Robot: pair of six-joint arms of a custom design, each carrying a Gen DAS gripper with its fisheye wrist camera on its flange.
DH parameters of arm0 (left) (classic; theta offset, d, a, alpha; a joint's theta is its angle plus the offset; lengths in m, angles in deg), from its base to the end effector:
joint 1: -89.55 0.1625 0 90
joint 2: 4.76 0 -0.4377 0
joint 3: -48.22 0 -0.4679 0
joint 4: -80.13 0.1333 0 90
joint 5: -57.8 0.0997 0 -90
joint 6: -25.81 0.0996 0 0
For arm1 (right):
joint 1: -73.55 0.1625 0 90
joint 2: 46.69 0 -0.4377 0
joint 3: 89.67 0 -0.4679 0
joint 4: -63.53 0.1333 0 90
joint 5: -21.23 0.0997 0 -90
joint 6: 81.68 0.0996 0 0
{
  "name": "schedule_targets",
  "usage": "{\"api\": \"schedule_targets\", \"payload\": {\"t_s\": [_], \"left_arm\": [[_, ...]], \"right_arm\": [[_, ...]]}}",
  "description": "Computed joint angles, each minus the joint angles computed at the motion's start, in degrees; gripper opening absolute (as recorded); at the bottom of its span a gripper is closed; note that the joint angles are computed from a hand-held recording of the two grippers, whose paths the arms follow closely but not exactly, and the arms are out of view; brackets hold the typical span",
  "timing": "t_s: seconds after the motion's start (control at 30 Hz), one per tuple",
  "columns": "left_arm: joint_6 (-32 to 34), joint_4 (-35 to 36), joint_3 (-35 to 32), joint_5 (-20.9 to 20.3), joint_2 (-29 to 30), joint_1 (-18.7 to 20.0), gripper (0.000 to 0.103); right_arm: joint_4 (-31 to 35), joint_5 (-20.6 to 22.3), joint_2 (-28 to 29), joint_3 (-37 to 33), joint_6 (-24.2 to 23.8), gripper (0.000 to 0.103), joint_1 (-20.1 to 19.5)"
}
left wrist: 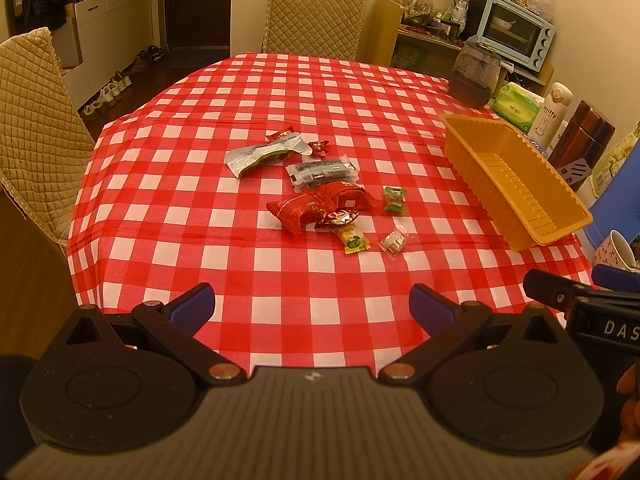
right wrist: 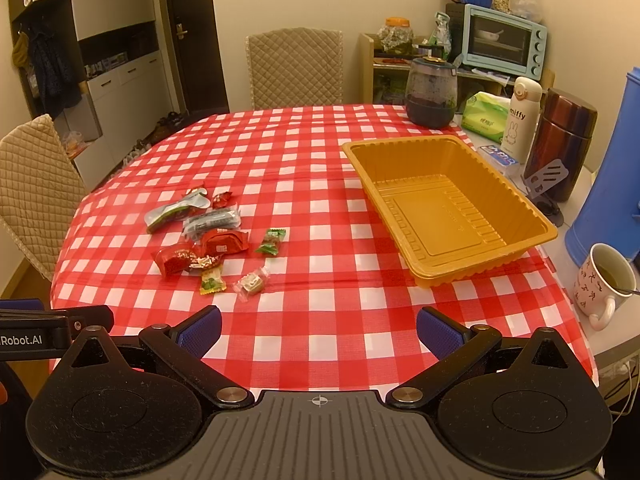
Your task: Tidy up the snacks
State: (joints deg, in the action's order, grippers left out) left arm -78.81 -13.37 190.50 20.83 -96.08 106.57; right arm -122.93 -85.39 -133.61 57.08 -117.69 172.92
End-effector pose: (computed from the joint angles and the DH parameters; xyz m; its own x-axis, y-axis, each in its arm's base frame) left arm -0.2321 -0.2937 0.1227 -0.7232 -0.3801 -0.5766 0.2112 0.6732 -0.7087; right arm 0.1678 -0.3733 0.1779 -0.7104 -0.4555 0.5365 -0.6779 0.6478 -0.3477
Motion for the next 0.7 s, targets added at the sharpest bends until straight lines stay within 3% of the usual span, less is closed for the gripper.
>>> {"api": "schedule_targets", "payload": {"t_s": [0.7], "left_arm": [[0.2, 0.1, -0.1, 0.1, -0.3, 0.0, 0.103]], "right_arm": [[-0.1, -0.1, 0.0, 0.0, 0.1, 0.103, 0.1]]}}
